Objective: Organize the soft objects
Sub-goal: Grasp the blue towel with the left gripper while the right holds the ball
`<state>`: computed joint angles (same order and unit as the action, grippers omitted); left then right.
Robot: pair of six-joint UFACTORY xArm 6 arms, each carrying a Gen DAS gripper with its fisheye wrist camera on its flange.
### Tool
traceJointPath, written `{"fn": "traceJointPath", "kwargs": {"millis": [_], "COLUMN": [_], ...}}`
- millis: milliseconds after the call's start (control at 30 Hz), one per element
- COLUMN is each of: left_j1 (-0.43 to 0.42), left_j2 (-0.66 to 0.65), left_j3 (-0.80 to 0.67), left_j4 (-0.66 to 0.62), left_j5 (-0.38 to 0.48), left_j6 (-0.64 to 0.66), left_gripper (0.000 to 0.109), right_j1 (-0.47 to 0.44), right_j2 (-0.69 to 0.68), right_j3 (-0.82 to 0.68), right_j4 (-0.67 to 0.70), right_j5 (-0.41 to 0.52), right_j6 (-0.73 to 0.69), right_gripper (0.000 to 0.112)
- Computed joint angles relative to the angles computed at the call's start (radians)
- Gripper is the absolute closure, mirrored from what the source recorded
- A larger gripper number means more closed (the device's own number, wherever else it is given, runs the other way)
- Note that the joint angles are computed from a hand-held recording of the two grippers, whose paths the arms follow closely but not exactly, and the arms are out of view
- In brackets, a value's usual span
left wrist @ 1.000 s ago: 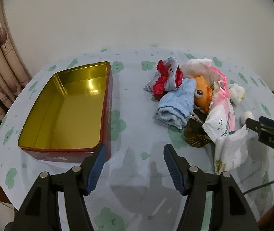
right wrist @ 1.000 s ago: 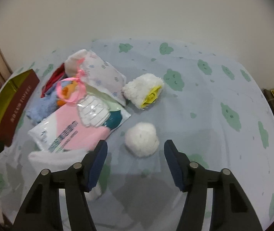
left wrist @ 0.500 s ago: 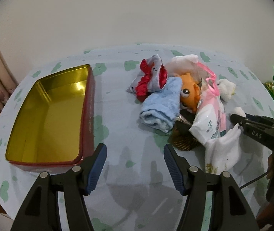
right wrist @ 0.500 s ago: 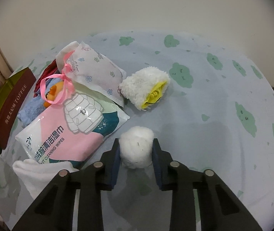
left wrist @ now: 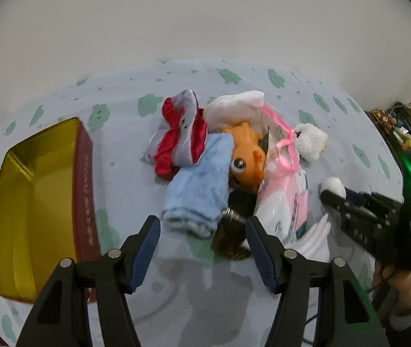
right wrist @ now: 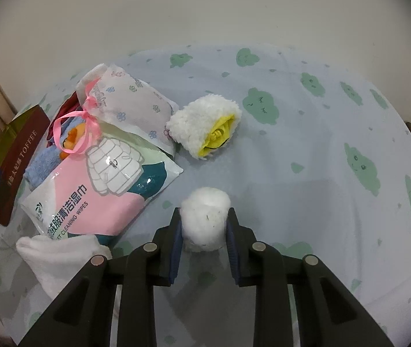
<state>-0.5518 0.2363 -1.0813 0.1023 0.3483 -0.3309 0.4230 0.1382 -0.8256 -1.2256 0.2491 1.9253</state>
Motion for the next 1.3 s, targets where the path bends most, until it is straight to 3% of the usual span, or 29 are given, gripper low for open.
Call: {"fn": "traceJointPath", "kwargs": {"millis": [167,700,800,833,933,1300], "left_j1": [-0.007,0.023,0.036,0.040,0.049,0.030], "left_j2": [0.097,0.354,0.357,0.354,0.332,0.201], "left_j3": [-0.137,-0.474,-0.470,-0.466,-0.447,-0.350], "left_j4": [-0.133,-0.042,-0.101,-0.116,-0.157,-0.209], "left_j5": [0.109,0.352,0.334,0.330,0.333,0.317], "left_j6": [0.094,-0.019,-0.012,-0.007,0.022,0.093], "left_gripper": [0.045,0.046,0.049,0.065,0.076,0.080], "right_j1": [-0.007,-0.038,-0.040,-0.041,-0.044,-0.045], "right_j2": [0.000,0.012,0.011,0.010,0.007,0.009], "right_j3": [0.001,-0.003,-0.003,-0.002,-0.001,-0.001], "right_j4": [-0.016,-0.110,-0.120,-0.126,-0.141,-0.141], "right_j5": [-0.017,-0.068,-0.071,-0.074,-0.080,-0.085], "right_j6": [0.027,0.112,0.120,0.128,0.149,0.137], "right_gripper": [0.087,0.087,0.087,0.087,0.087,0.087]}}
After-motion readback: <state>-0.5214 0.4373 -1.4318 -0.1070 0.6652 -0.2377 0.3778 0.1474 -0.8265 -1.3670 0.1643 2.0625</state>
